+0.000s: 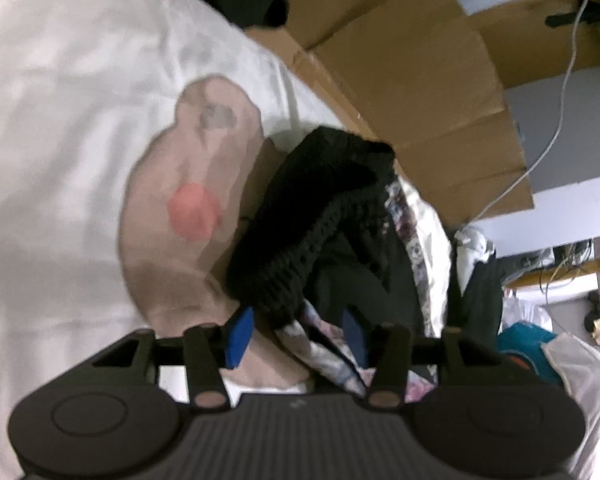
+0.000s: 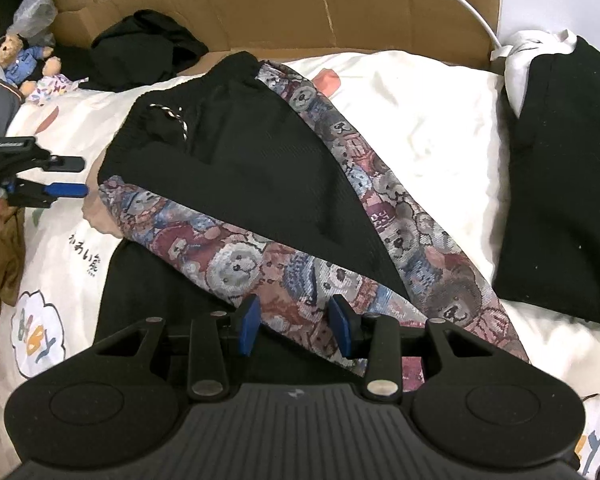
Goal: Fold clothes
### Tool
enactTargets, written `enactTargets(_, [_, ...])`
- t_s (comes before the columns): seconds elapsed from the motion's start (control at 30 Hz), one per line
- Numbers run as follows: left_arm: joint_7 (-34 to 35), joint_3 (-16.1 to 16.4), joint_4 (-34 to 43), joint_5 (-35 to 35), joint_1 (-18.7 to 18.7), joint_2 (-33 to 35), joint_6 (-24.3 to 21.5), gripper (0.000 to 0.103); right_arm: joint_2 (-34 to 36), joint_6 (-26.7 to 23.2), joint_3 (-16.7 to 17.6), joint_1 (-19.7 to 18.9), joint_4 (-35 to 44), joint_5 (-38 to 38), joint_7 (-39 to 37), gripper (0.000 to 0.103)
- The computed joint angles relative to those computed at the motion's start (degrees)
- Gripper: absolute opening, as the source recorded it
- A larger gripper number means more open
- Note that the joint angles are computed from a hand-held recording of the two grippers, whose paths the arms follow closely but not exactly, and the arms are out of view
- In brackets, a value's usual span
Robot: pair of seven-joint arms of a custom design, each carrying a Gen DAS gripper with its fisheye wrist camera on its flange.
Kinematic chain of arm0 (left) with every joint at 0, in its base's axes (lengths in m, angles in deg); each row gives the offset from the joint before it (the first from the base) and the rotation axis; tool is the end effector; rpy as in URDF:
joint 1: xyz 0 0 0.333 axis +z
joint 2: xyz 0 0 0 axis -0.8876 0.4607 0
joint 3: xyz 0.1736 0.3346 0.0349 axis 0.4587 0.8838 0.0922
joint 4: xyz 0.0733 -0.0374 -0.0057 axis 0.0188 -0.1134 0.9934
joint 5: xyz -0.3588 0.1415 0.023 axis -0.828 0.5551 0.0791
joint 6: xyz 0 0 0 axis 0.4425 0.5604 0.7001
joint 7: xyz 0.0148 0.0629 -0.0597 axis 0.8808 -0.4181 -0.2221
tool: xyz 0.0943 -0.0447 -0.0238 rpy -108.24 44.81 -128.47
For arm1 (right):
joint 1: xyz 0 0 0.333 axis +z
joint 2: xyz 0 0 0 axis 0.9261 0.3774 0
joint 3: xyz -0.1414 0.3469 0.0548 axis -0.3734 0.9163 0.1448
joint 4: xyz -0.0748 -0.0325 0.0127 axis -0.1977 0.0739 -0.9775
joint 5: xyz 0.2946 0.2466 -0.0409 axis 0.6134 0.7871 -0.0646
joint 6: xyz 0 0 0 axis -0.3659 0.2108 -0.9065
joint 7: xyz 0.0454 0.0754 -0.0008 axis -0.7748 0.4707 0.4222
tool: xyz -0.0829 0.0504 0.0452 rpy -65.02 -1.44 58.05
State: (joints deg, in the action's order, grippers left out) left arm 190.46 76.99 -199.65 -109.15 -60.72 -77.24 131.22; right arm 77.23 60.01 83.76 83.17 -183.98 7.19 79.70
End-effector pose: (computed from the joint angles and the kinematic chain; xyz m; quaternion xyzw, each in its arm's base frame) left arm 0.6029 -0.0673 0.4817 0.7771 -0.4918 0.3641 0.1472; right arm 0.5214 0.1688 0.5476 -0.7795 0.5769 -0.0397 0.2407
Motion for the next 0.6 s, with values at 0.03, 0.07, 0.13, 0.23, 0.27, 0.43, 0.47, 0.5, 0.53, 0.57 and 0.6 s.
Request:
enactTargets(0.03, [0.0,0.1,1.0,0.9,0.2,1.0,-1.3,0.052,-0.2,-0.5,-0.2,-0.1,-0.1,0.3,-0.4,0.042])
enactTargets(0.07, [-0.5,0.3,2.1,2.9,0.4,2.0,-2.9,0.052,-0.4,-1.1,-0.5,-0.2,-0.1,1.1,-1.2,0.042])
enactTargets(0.13, [0.4,0.4,3.6,6.6,0.7,2.6,-4.6,0.054,-0.7,-2.1,-0.9,-0.5,-0.1,2.1,-2.5,0.042])
enactTargets(0.23, [2.5,0.1,4.8,7.9,1.7,3.0,-7.6,0.059,-0.6,-3.1,-1.1,-0.9,0.0,2.3,-3.8,0.042])
enactTargets(0.27, [2.6,0.1,5.0,8.0,1.9,3.0,-8.1,0.059,-0.4,-3.4,-1.1,-0.9,0.2,2.1,-4.2,0.042])
enactTargets(0.43, [0.9,-0.2,2.7,3.7,2.1,2.1,-5.1,0.061,0.1,-4.3,-1.0,-1.2,0.4,2.3,-7.3,0.043])
enactTargets(0.47, [0.8,-0.2,2.1,2.8,2.1,2.0,-4.6,0.061,0.0,-3.4,-1.1,-1.1,-0.1,2.9,-9.0,0.045])
enactTargets(0.5, [0.5,-0.2,1.9,2.7,2.0,1.8,-4.4,0.062,0.0,-2.5,-1.1,-1.1,-0.6,3.5,-10.4,0.045])
enactTargets(0.53, [0.3,-0.2,1.1,2.3,1.7,1.3,-3.7,0.063,-0.1,-0.8,-1.1,-1.1,-1.3,4.3,-12.4,0.047])
enactTargets(0.57, [0.7,-0.4,0.2,1.3,1.4,0.6,-2.6,0.067,-0.2,0.5,-1.2,-1.0,-1.9,5.0,-13.7,0.048])
enactTargets(0.6, [1.3,-0.6,-0.8,-0.4,1.1,0.1,-1.2,0.068,-0.3,1.6,-1.2,-1.0,-2.3,5.7,-14.9,0.049])
